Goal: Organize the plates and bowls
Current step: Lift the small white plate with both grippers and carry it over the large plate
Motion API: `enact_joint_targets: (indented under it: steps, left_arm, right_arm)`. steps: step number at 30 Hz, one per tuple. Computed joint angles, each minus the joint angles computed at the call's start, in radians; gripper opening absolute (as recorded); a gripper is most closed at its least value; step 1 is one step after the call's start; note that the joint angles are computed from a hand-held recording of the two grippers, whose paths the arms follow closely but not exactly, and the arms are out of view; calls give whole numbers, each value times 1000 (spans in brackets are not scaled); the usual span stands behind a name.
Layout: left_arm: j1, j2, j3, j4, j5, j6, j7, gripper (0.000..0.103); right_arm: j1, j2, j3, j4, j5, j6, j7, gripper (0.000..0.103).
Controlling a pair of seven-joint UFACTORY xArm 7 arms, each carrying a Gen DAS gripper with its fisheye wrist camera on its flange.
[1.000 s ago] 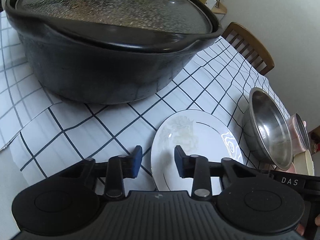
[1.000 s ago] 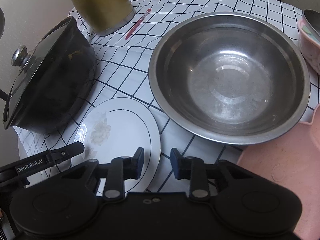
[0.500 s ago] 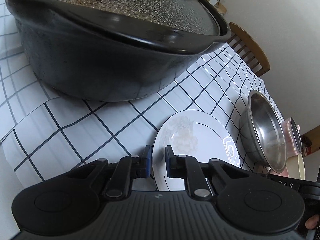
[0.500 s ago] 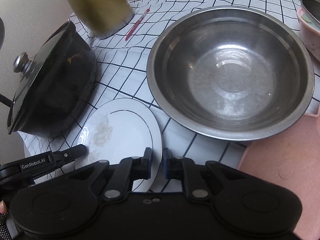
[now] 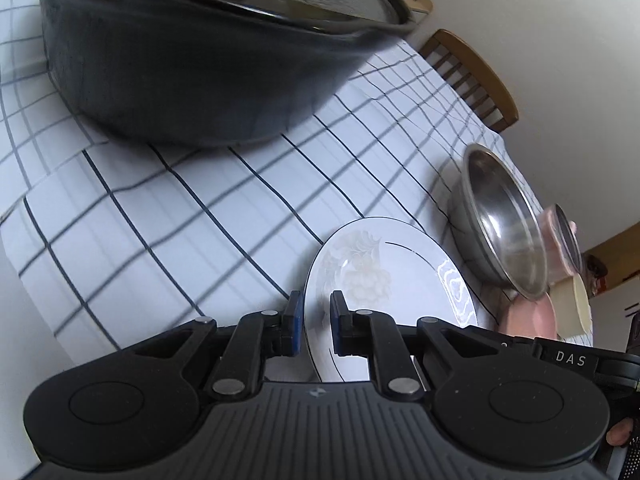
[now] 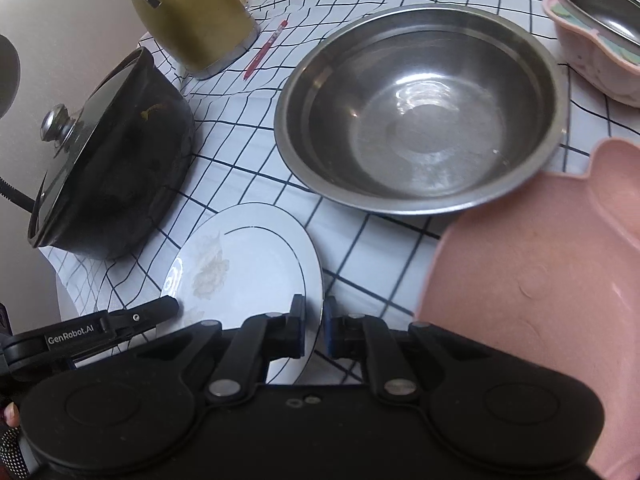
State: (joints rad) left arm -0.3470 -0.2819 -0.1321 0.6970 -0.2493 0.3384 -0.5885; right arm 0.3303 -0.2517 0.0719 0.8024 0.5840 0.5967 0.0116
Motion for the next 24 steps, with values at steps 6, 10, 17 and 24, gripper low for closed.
enact_joint_targets:
  steps: [6,10,17,24]
  left_arm:
    - [-20,-48,-33,-12,9,12,-40,13]
    - [-43,-71,-54,-7,24,27,-68,13]
    - [-79,-93,-101,29,66,64,-138,13]
    - [-131,-78,-150,87,94,99,-198,13]
  right_arm:
    - [-8,-121,-14,-70,-29,41,30,9]
    - [-15,-206,-29,-112,-53,78,62,9]
    - [-41,-368,-77,-177,-91,164,95,9]
    - [-96,-553,-118,-252,-142,255,119,9]
